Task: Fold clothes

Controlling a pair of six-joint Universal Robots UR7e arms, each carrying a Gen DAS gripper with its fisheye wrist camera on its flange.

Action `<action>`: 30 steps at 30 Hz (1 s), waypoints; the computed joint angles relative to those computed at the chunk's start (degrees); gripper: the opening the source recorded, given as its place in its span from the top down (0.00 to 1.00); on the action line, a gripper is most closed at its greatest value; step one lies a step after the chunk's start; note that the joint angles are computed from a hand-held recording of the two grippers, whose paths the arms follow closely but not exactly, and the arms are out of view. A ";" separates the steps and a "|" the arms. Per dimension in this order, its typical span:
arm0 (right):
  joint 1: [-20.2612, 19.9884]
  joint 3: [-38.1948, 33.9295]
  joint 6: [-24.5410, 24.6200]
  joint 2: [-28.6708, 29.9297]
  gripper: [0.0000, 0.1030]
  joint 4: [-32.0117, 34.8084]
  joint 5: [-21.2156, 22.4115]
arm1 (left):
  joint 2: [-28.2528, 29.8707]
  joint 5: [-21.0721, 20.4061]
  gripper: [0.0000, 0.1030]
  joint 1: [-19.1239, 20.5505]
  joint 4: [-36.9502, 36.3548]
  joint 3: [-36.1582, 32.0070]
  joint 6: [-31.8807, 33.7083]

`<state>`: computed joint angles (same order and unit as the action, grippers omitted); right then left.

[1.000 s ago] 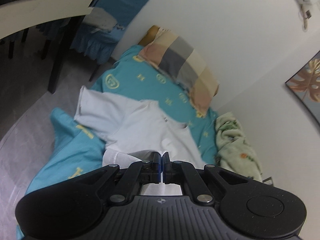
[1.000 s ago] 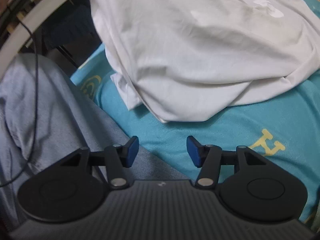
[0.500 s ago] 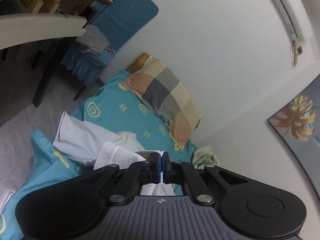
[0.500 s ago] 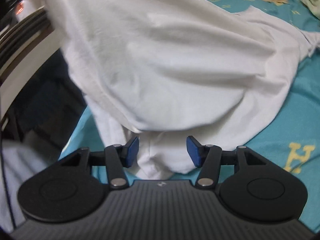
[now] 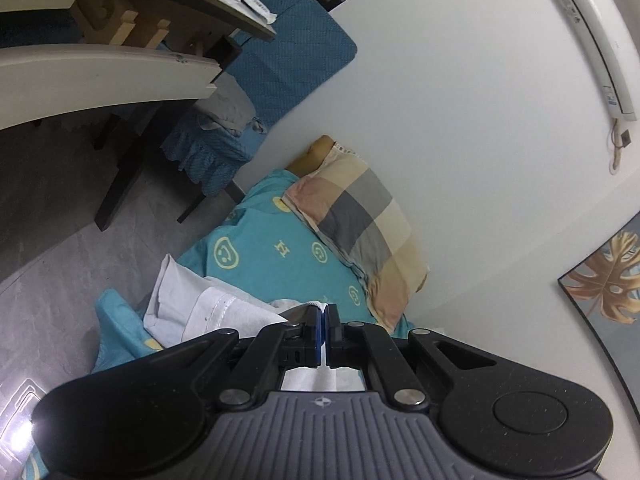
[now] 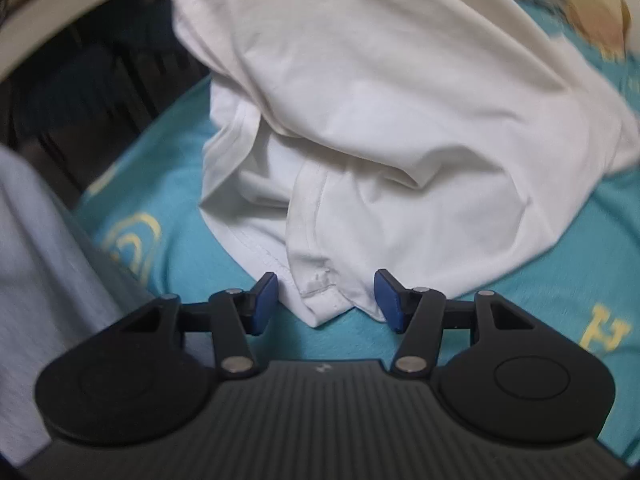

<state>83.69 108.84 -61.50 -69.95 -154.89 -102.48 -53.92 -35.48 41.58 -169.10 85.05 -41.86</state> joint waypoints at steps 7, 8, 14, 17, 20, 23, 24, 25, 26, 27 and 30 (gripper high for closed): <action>3.10 -6.82 -7.55 -2.63 0.92 7.70 -6.55 | -4.28 0.76 0.99 0.11 8.22 5.27 -4.63; 3.36 -8.63 -9.03 -3.48 0.92 9.36 -6.92 | -5.12 0.75 0.99 0.03 9.86 6.25 -5.57; 4.92 -20.60 -13.84 -7.39 0.92 21.89 -11.01 | -11.28 -4.68 0.99 -0.85 30.45 12.72 -18.42; 4.56 -22.27 -16.48 -9.74 0.92 27.57 -14.44 | -12.47 -8.59 0.99 -1.14 41.23 14.33 -24.14; 2.94 -18.27 -20.15 -10.23 0.92 24.81 -19.60 | -12.46 -12.68 0.99 -0.96 47.72 15.70 -28.48; 1.27 -16.31 -20.37 -9.41 0.92 23.61 -23.36 | -11.44 -15.28 0.99 -1.07 51.79 16.12 -29.51; 0.74 -16.19 -19.74 -9.07 0.92 23.74 -23.98 | -11.02 -15.86 0.99 -1.11 52.84 15.96 -29.48; 0.36 -16.64 -18.17 -8.98 0.92 24.66 -23.55 | -10.59 -16.42 0.99 -1.15 53.86 15.75 -29.43; -0.01 -17.11 -16.56 -8.90 0.91 25.60 -23.01 | -10.28 -16.59 0.99 -1.26 53.95 15.71 -28.94; -0.38 -17.59 -14.97 -8.83 0.90 26.53 -22.46 | -10.09 -16.40 0.98 -1.46 53.74 15.72 -28.45; -0.98 -21.21 -6.92 -8.23 0.84 31.19 -19.33 | -10.00 -15.23 0.93 -2.39 52.27 15.99 -27.06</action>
